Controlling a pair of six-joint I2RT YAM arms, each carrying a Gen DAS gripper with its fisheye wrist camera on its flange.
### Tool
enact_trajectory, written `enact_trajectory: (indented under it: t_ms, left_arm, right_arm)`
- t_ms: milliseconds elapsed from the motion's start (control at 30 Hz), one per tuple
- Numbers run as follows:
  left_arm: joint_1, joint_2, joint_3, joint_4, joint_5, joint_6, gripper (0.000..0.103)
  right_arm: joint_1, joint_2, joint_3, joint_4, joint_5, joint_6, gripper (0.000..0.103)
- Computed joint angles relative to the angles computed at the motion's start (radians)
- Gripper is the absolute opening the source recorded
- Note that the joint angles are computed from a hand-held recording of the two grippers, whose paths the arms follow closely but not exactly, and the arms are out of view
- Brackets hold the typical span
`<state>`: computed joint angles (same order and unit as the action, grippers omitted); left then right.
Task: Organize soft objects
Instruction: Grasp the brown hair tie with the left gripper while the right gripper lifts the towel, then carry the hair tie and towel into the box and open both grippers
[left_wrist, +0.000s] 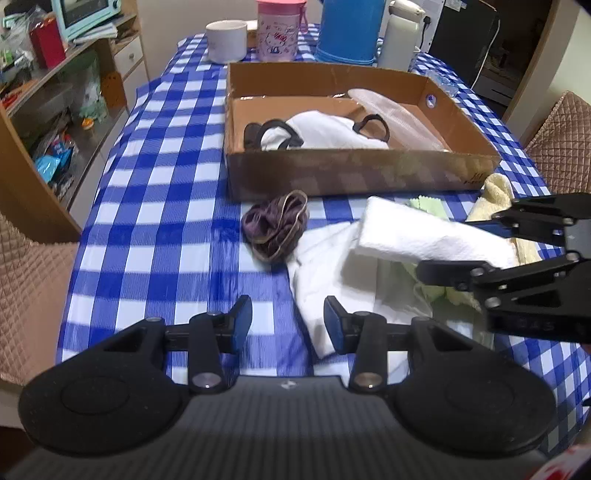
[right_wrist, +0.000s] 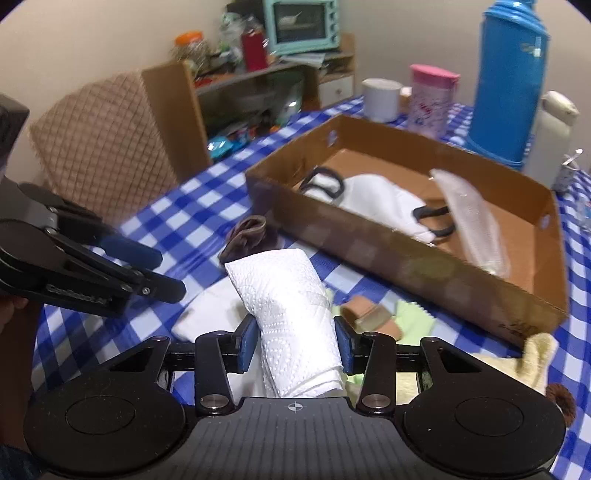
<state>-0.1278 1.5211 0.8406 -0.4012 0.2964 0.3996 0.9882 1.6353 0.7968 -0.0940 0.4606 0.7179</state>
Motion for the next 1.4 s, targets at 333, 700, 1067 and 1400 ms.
enact_trajectory:
  t_ms: [333,700,1067,1400]
  left_arm:
    - [-0.046,0.086,0.044,0.116,-0.005,0.015,0.04]
    - [-0.111,0.219,0.074,0.277,-0.065,0.057,0.037]
    - [-0.063,0.158,0.04,0.286,-0.012,0.076,0.011]
    - [-0.007,0.024,0.098,0.217,0.082,0.062,0.01]
  right_arm:
    - [0.029,-0.098,-0.013,-0.153,0.226,0.254,0.043]
    - [0.012,-0.168,-0.05,-0.253,0.257,0.366,0.043]
    - [0.006,-0.215,-0.077,-0.304,0.288,0.439,0.043]
    - [-0.045,-0.271,-0.072,-0.31,0.319,0.389,0.043]
